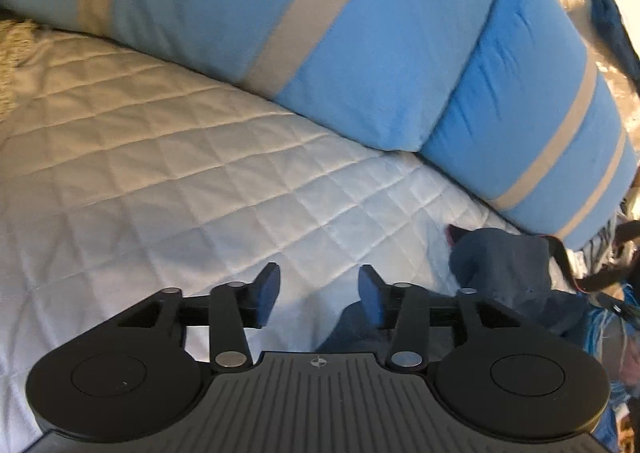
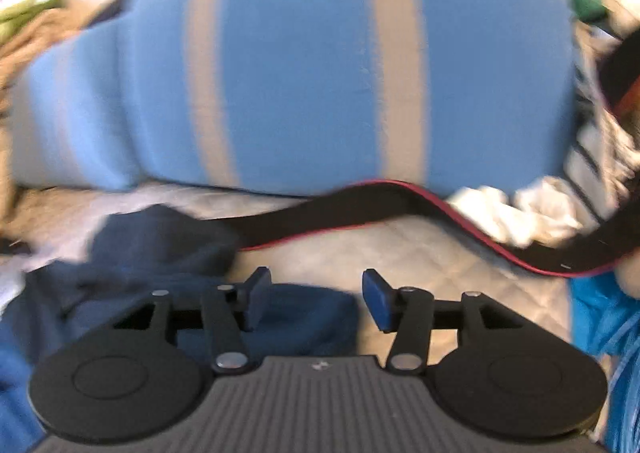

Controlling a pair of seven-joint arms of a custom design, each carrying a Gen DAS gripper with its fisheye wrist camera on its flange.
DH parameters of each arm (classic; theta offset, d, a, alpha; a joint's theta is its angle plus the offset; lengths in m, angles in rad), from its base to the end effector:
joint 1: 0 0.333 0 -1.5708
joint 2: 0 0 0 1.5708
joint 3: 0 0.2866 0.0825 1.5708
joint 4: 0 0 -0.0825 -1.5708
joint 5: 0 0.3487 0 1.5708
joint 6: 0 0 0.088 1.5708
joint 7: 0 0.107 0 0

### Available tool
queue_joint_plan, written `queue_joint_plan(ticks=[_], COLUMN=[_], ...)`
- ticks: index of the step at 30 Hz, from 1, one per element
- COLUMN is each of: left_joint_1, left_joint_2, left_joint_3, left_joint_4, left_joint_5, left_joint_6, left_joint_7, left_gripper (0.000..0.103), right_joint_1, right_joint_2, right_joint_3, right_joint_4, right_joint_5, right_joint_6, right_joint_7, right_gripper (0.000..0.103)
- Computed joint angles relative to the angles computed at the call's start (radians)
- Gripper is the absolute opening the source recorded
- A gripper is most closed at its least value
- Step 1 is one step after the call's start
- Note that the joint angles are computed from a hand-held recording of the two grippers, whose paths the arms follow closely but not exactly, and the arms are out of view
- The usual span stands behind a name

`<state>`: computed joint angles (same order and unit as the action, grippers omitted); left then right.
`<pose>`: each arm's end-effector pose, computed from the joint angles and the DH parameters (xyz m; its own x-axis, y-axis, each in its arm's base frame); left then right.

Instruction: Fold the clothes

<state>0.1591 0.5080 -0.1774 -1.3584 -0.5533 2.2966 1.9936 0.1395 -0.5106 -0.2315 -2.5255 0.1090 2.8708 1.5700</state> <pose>0.6938 0.0028 0.4683 -0.2204 -0.8886 0.4024 -0.8619 -0.0157 -0.5068 0.4203 -0.0559 0.5372 -0.1091 -0.9720 -0.2080 -0.6485 0.2281 -0.7262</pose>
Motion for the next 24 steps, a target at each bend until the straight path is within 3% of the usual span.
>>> queue_joint_plan(ticks=[5, 13, 16, 18, 19, 24], left_joint_1=[0.009, -0.002, -0.004, -0.003, -0.002, 0.007], left_joint_2=[-0.058, -0.121, -0.133, -0.142, -0.147, -0.148], left_joint_3=[0.003, 0.012, 0.017, 0.019, 0.020, 0.017], left_joint_4=[-0.098, -0.197, -0.214, -0.225, -0.232, -0.232], left_joint_5=[-0.023, -0.053, -0.060, -0.068, -0.074, -0.117], left_joint_6=[0.031, 0.083, 0.088, 0.095, 0.100, 0.104], left_joint_7=[0.019, 0.060, 0.062, 0.063, 0.065, 0.073], left_gripper=[0.043, 0.043, 0.044, 0.044, 0.044, 0.044], right_joint_1=[0.252, 0.448, 0.464, 0.451, 0.439, 0.354], right_joint_2=[-0.045, 0.207, 0.302, 0.323, 0.327, 0.210], right_joint_3=[-0.156, -0.214, -0.213, -0.202, -0.199, -0.110], right_joint_4=[0.032, 0.210, 0.287, 0.306, 0.314, 0.219], right_joint_5=[0.198, 0.505, 0.605, 0.646, 0.661, 0.586], right_joint_6=[-0.146, -0.354, -0.428, -0.462, -0.494, -0.453], right_joint_7=[-0.249, -0.542, -0.630, -0.667, -0.675, -0.653], right_gripper=[0.067, 0.064, 0.054, 0.011, 0.004, 0.002])
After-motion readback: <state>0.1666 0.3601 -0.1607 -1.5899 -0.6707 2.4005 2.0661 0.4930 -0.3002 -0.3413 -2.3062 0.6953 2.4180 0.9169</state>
